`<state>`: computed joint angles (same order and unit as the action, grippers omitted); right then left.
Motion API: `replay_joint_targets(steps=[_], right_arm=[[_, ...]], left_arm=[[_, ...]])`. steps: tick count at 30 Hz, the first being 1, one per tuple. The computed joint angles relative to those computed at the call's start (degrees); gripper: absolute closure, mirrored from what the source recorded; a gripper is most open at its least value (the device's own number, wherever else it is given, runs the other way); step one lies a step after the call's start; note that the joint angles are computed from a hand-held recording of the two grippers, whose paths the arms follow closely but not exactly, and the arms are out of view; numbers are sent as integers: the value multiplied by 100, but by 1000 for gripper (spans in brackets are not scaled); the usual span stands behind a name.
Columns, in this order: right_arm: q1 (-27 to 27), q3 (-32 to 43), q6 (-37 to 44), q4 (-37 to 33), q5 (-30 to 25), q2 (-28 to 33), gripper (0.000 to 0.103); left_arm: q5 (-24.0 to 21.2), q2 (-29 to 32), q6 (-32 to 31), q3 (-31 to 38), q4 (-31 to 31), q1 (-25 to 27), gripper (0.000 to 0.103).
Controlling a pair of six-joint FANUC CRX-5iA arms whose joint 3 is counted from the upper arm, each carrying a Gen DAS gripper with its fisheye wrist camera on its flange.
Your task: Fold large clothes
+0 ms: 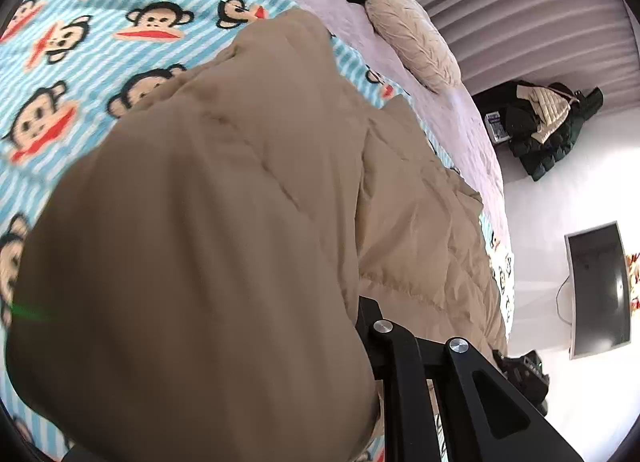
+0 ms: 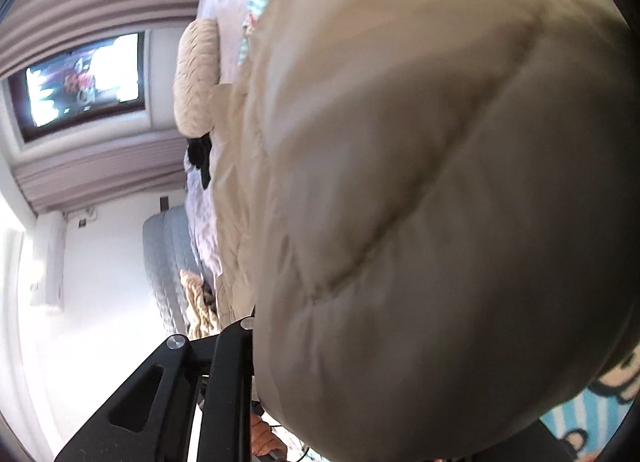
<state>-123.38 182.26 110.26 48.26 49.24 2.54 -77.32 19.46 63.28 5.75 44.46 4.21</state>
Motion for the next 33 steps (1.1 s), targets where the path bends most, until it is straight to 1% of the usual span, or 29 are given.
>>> replay_joint_targets(steps=[3,5,7,11,14,16,17,18,20,21,22,23,25,28,31,32,33], right_arm=[[156,-39,236,-110,4,54,81],[291,-116,377,-203,102,38,81],[615,-264,106,-74,351,-59,81],[1251,-687,-410,111,942,-424,81],[1678,-1059,-791,254,1426,-778,81],[1779,-1193,-980,263,1553,-940,81],[1795,-1250,-1000,188,1577,-1039,79],[1788,-1133,-956,92,1595,-951,77],[1736,-1227,-927,-126,1720,-1037,65],[1729,-1317,-890,-241,1859,-1052,63],[1719,-1417,-816,-339,1960,-1089,57],[1719,-1524,-698,-417,2052,-1124,47],[1718,-1780,-297,-576,2244,-1201,37],[1828,-2264,108,-775,2620,-1421,37],[1980,-2798,359,-896,3034,-1716,37],[2001,-2960,447,-973,3146,-1812,37],[1941,-3100,609,-1098,3241,-1884,37]], left_arm=[[-147,-397,-200,-379,-40,221,84],[-316,-640,-285,-590,-126,359,84],[-533,-909,-410,-823,-312,524,84],[-979,-1359,-907,-1297,-569,977,84],[-1219,-1433,-1187,-1491,-717,1221,84],[-1272,-1468,-1379,-1607,-815,1370,84],[-1268,-1494,-1477,-1654,-860,1411,83],[-1303,-1503,-1534,-1663,-924,1437,83],[-1410,-1527,-1672,-1648,-1033,1565,81],[-1473,-1591,-1782,-1637,-1091,1641,80],[-1564,-1660,-1935,-1628,-1146,1746,80],[-1640,-1692,-2035,-1590,-1185,1812,80],[-1833,-1775,-2297,-1486,-1314,1984,80],[-2178,-1915,-2927,-1340,-1598,2426,80],[-2349,-2030,-3509,-1209,-1973,2833,80],[-2344,-2019,-3539,-1159,-2044,2857,80],[-2380,-2020,-3641,-1112,-2168,2994,80]])
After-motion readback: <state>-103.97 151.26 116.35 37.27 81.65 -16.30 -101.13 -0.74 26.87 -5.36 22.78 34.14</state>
